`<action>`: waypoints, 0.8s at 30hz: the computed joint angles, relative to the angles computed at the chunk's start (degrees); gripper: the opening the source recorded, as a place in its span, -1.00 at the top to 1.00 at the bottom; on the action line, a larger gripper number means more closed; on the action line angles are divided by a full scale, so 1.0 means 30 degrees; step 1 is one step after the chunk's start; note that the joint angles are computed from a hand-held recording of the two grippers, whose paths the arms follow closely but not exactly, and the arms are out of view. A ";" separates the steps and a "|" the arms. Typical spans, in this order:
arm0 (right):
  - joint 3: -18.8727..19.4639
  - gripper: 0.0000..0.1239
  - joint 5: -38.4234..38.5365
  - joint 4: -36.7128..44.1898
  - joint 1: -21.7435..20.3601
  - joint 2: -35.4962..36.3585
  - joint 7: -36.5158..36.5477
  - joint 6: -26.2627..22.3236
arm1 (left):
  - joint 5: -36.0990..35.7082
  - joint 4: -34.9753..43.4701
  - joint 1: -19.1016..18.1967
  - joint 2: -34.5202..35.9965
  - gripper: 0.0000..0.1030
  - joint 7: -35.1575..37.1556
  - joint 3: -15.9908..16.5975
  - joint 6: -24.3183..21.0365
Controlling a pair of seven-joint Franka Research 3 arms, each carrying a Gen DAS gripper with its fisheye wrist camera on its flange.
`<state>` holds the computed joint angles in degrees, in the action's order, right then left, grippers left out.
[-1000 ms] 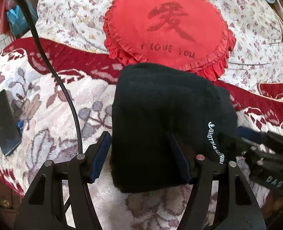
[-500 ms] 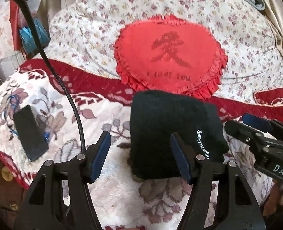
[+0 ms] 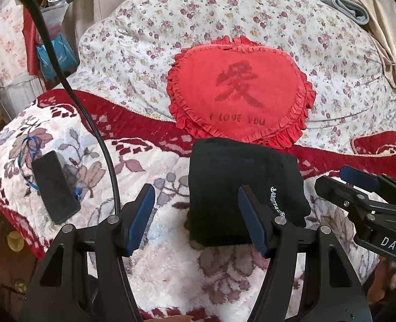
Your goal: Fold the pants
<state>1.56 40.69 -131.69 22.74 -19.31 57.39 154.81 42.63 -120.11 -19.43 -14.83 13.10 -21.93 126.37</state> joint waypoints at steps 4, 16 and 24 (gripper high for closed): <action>-0.0106 -0.04 0.0198 -0.0077 0.0115 -0.0132 -0.0277 0.0014 | 0.0059 0.0094 -0.0023 -0.0013 -0.25 -0.0004 -0.0079 -0.0195; -0.0058 -0.05 0.0218 -0.0258 0.0169 -0.0499 -0.0354 -0.0225 | 0.0502 0.0247 -0.0145 -0.0212 -0.25 -0.0182 -0.0269 -0.0695; -0.0012 -0.05 0.0071 -0.0326 0.0234 -0.0595 -0.0197 -0.0227 | 0.0374 0.0246 -0.0195 -0.0216 -0.25 -0.0154 -0.0243 -0.0759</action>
<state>1.52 40.90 -132.67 23.44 -21.09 56.80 154.13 43.75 -119.37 -20.01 -15.47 12.64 -22.66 124.09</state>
